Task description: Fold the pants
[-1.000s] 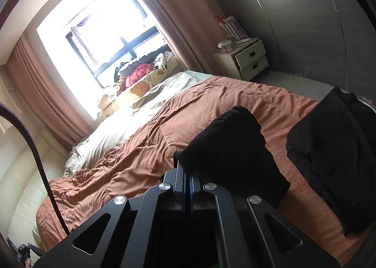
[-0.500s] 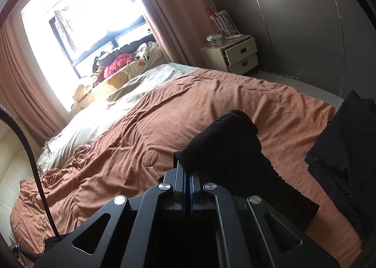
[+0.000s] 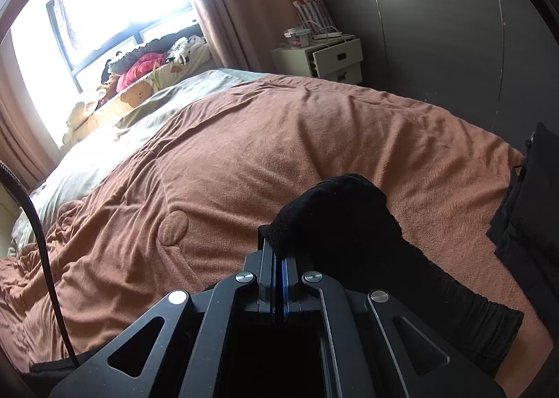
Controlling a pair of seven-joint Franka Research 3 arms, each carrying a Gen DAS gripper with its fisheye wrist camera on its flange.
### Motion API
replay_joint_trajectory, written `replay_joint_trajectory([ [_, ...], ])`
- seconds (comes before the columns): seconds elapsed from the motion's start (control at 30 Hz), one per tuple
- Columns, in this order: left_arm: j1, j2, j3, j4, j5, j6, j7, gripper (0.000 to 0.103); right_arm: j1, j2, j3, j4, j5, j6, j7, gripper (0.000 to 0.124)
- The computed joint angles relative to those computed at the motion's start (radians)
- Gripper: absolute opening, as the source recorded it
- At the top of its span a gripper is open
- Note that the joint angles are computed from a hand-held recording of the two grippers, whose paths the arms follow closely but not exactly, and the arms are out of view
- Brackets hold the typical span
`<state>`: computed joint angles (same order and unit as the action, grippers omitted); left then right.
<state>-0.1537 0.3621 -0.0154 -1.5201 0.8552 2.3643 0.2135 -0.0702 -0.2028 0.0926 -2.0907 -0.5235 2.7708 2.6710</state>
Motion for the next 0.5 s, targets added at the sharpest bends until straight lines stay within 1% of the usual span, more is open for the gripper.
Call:
replay_joint_trajectory([
  [0.1, 0.012, 0.056, -0.011, 0.065, -0.061, -0.025, 0.069, 0.002, 0.018, 0.061, -0.003, 0.057, 0.01, -0.046, 0.0, 0.0],
  [0.17, 0.013, 0.072, -0.011, 0.09, -0.093, -0.04, 0.099, 0.009, 0.043, 0.08, -0.019, 0.077, 0.034, -0.061, -0.017, 0.001],
  [0.2, 0.015, 0.069, -0.012, 0.087, -0.105, -0.028, 0.112, 0.022, 0.055, 0.086, -0.027, 0.087, 0.044, -0.072, -0.031, 0.002],
  [0.23, 0.013, 0.062, -0.009, 0.079, -0.105, -0.021, 0.118, 0.046, 0.066, 0.087, -0.034, 0.094, 0.056, -0.082, -0.054, 0.002],
  [0.27, 0.003, 0.051, -0.001, 0.068, -0.09, -0.023, 0.111, 0.058, 0.076, 0.084, -0.042, 0.095, 0.071, -0.089, -0.088, 0.004],
  [0.3, -0.01, 0.036, 0.008, 0.054, -0.063, -0.026, 0.093, 0.075, 0.086, 0.078, -0.05, 0.093, 0.097, -0.091, -0.13, 0.009],
  [0.33, -0.018, 0.014, 0.013, 0.03, -0.034, -0.016, 0.072, 0.08, 0.095, 0.065, -0.064, 0.074, 0.14, -0.051, -0.178, 0.019],
  [0.37, -0.016, -0.003, 0.011, 0.013, -0.022, -0.001, 0.067, 0.08, 0.097, 0.047, -0.074, 0.05, 0.171, -0.006, -0.213, 0.056],
  [0.4, -0.01, -0.022, 0.003, -0.004, -0.03, 0.005, 0.075, 0.08, 0.082, 0.026, -0.065, 0.032, 0.149, 0.017, -0.204, 0.088],
  [0.43, -0.003, -0.037, -0.006, -0.017, -0.045, 0.005, 0.087, 0.08, 0.05, -0.005, -0.042, 0.007, 0.085, 0.039, -0.161, 0.094],
  [0.47, 0.002, -0.055, -0.013, -0.035, -0.053, 0.006, 0.092, 0.08, 0.039, -0.027, -0.033, -0.008, 0.075, 0.054, -0.172, 0.094],
  [0.5, 0.005, -0.077, -0.018, -0.058, -0.056, 0.006, 0.092, 0.08, 0.053, -0.044, -0.042, -0.019, 0.118, 0.057, -0.23, 0.094],
])
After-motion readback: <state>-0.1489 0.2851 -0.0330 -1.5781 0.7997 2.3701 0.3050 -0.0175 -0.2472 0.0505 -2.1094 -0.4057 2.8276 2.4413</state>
